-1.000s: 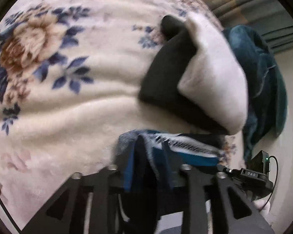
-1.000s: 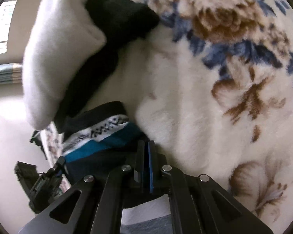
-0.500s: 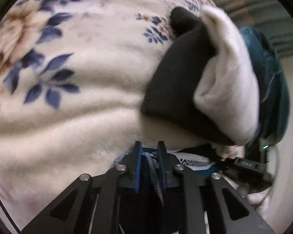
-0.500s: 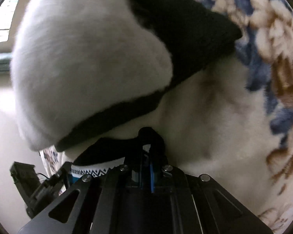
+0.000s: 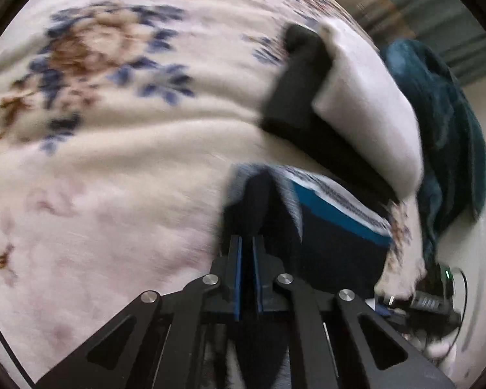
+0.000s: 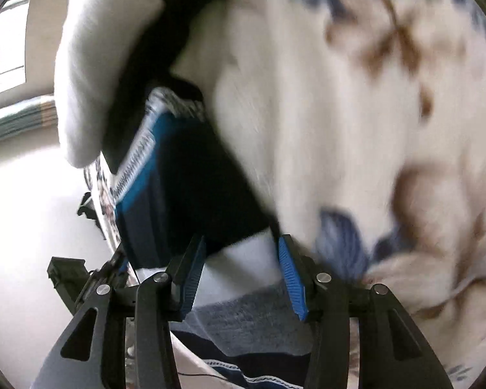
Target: Fold small clothes
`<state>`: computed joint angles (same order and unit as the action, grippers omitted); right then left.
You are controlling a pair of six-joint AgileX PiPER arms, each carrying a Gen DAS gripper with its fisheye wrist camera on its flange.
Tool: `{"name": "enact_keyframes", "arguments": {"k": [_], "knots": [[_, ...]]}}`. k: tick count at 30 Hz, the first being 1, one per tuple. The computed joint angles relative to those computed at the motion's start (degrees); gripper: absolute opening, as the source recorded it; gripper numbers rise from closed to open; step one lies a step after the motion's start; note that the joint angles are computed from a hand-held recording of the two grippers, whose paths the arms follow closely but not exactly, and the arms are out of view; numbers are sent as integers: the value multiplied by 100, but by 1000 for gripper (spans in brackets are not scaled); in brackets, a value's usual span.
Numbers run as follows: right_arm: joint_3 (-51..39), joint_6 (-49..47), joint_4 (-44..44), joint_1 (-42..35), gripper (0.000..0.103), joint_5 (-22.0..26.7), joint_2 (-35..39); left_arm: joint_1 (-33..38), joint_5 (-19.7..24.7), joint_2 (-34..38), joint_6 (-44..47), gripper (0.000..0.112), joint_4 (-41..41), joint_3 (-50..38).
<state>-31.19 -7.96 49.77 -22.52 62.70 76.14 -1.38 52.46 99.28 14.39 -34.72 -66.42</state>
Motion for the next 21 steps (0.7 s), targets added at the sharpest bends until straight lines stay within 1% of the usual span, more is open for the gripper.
{"name": "enact_keyframes", "arguments": {"k": [1, 2, 3, 4, 5, 6, 8, 9, 10, 11, 12, 13, 14, 15, 16, 17, 19, 20, 21], "knots": [[140, 86, -14, 34, 16, -201, -175, 35, -7, 69, -121, 4, 11, -41], [152, 341, -198, 112, 7, -338, -267, 167, 39, 84, -157, 4, -48, -55], [227, 532, -206, 344, 3, -637, -271, 327, 215, 84, -134, 4, -173, -115], [218, 742, -439, 347, 3, -758, -363, 442, 391, 41, -12, 6, -347, -104], [140, 723, -591, 136, 3, -650, -351, 542, 624, 36, 107, 9, -564, -140], [57, 622, -615, 30, 3, -520, -271, 562, 816, 8, 109, 15, -625, -183], [-101, 678, -635, 238, 4, -427, -194, 364, 1010, -122, 82, 66, -625, -203], [-215, 819, -757, 364, 5, -359, -240, 203, 959, -238, 59, 66, -584, -142], [-334, 1037, -739, 709, 6, -466, -178, 9, 891, -312, 49, 66, -568, -77], [-450, 1207, -879, 825, 12, -363, -254, -200, 856, -323, -67, 66, -406, -108], [-491, 1414, -890, 1063, 30, -433, -310, -539, 660, -343, -293, 66, -14, -85], [-476, 1457, -878, 1126, 40, -429, -423, -721, 528, -301, -457, 66, 286, -106], [-454, 1476, -815, 1241, 54, -448, -539, -990, 374, -286, -829, 66, 815, -137], [-508, 1584, -709, 1584, 59, -644, -426, -1127, 91, -269, -1004, 66, 1145, 2], [-519, 1519, -678, 1795, 60, -692, -353, -1131, -95, -256, -1093, 69, 1246, 123], [-589, 1606, -732, 2070, 62, -778, -228, -1025, -120, -233, -1111, 69, 1118, 186], [-584, 1999, -1267, 2437, 62, -969, -108, -675, -45, -242, -824, 68, 443, 355], [-533, 2379, -1683, 2592, 62, -1131, -91, -602, -20, -309, -762, 68, 296, 398], [-490, 2602, -1870, 2596, 62, -1169, -109, -582, 38, -430, -762, 66, 288, 405]]}}
